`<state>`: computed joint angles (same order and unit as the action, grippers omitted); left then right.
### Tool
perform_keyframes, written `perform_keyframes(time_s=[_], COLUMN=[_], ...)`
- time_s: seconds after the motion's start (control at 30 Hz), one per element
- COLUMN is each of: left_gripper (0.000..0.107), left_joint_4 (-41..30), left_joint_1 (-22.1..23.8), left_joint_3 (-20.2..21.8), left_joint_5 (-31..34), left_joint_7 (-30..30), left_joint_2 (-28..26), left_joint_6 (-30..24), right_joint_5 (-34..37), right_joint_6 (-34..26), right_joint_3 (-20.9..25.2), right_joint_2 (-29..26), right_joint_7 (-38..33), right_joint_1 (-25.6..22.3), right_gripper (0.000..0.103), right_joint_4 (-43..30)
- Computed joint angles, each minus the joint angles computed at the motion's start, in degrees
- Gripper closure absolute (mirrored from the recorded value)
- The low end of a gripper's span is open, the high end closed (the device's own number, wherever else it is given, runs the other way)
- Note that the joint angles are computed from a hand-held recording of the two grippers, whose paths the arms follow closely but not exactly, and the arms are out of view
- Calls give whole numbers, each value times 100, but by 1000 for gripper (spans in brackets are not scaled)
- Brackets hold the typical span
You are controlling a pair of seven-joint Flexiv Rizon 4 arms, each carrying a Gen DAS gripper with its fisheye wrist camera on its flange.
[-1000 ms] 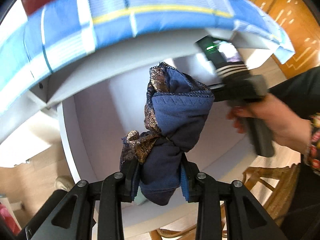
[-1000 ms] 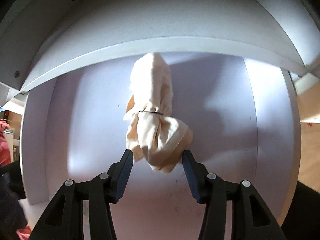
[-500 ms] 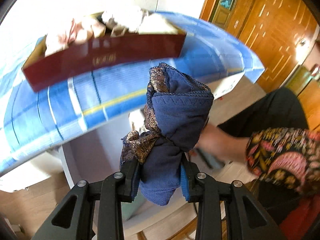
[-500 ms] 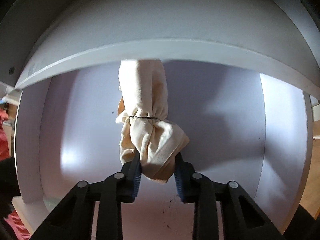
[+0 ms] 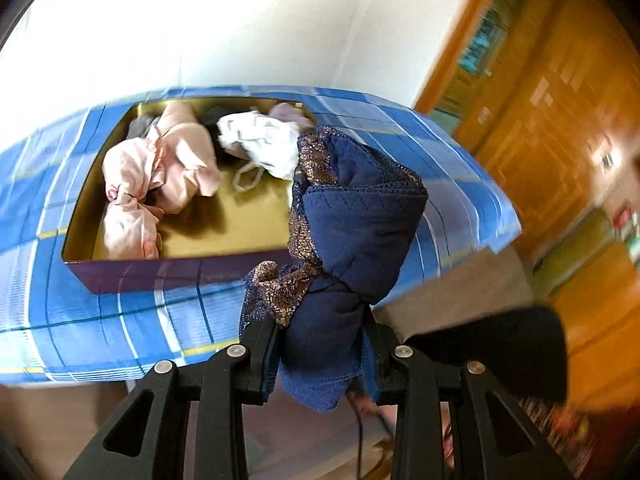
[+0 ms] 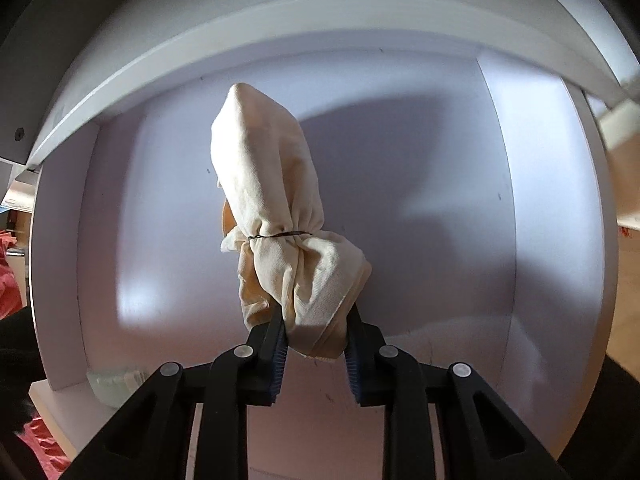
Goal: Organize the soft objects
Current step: 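Carry the navy cloth to the tray with the left gripper while the right grasps the beige bundle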
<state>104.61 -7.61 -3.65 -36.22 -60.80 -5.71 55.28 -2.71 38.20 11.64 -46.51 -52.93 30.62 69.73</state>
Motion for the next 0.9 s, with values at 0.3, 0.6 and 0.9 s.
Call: perform_keyframes(time_s=[0.3,0.6,0.9], left_gripper=[73,73,73], left_joint_4=[-1549,-3173,-4075], left_joint_1=[254,191,87], left_joint_3=[23,101,118], left_joint_5=[781,1917,2355], left_joint_7=[-1729,-2935,-3390], left_joint_2=[-974,-1909,-2562], left_joint_6=[-1065,-2213,-2552], right_joint_5=[163,268,415], right_joint_6=[-290,-445,-301], right_joint_3=[13,-23,24], right_joint_2=[-168,-459,-316], right_joint_7=[129,112,135], right_joint_1=[-88,-92,-204], right_gripper=[79,79,79], right_joint_4=[-353,-807,-600])
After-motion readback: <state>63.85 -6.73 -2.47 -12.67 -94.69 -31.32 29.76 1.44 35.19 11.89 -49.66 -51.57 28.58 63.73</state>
